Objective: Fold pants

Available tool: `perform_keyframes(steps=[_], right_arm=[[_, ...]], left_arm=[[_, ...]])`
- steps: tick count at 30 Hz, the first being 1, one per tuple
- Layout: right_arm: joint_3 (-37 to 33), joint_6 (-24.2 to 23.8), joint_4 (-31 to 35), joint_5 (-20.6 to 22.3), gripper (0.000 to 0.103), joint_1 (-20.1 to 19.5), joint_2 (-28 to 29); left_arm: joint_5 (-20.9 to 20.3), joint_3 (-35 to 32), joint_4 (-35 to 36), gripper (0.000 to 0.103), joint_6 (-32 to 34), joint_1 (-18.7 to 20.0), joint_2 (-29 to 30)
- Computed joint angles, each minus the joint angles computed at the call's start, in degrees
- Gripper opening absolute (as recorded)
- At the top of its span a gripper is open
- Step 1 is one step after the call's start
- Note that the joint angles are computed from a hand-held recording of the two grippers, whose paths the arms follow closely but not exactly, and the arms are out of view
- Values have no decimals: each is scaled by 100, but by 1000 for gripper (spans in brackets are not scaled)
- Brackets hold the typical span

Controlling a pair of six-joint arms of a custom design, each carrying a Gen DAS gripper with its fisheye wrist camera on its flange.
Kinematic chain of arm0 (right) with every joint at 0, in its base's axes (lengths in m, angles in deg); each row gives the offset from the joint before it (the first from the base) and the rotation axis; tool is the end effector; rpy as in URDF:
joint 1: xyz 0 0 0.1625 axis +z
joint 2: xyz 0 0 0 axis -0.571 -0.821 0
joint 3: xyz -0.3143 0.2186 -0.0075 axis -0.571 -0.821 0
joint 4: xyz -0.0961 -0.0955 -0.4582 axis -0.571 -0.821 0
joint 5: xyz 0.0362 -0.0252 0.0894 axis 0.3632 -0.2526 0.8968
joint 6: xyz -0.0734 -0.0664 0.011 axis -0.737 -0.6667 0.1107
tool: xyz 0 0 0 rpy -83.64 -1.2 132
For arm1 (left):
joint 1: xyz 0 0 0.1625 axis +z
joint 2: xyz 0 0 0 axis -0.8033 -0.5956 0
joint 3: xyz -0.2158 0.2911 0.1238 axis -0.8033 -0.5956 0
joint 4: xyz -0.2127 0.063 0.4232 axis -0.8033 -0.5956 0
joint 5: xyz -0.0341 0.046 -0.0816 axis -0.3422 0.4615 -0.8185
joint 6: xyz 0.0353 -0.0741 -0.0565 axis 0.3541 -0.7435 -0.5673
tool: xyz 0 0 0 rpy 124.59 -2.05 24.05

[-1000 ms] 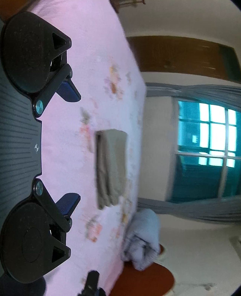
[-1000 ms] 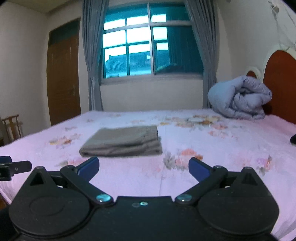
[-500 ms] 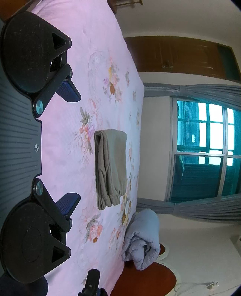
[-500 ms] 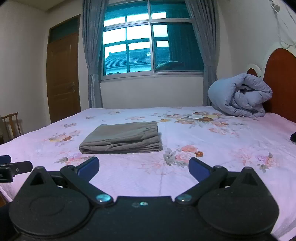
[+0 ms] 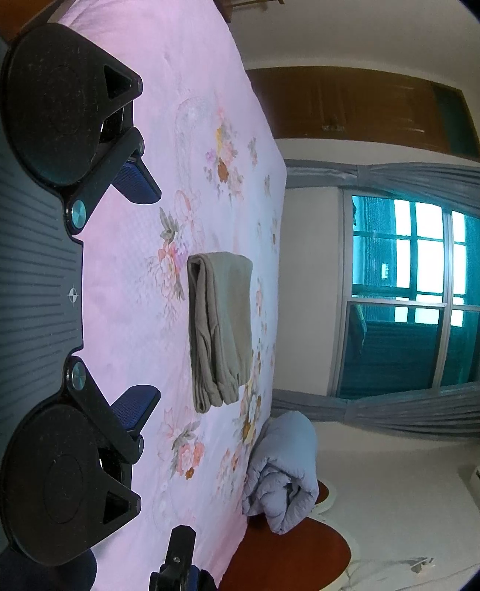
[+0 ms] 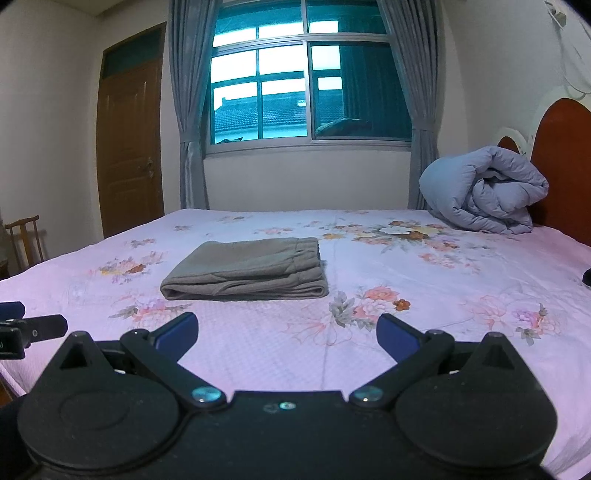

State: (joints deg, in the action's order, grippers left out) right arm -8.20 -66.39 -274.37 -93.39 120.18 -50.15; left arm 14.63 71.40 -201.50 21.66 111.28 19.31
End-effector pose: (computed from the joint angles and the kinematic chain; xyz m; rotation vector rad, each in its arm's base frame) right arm 0.0417 -0.7563 0.3299 0.3146 -1.7968 1.5135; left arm -0.3511 -0.8841 0.0083 1.0406 2.2345 -1.3062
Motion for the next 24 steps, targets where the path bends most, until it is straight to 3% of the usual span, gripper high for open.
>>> perform_keyframes(steps=[24], right_arm=[[-13,4,44,-9,97,-6,0]], left_arm=[[-48,-45,38,103,21,-4,23]])
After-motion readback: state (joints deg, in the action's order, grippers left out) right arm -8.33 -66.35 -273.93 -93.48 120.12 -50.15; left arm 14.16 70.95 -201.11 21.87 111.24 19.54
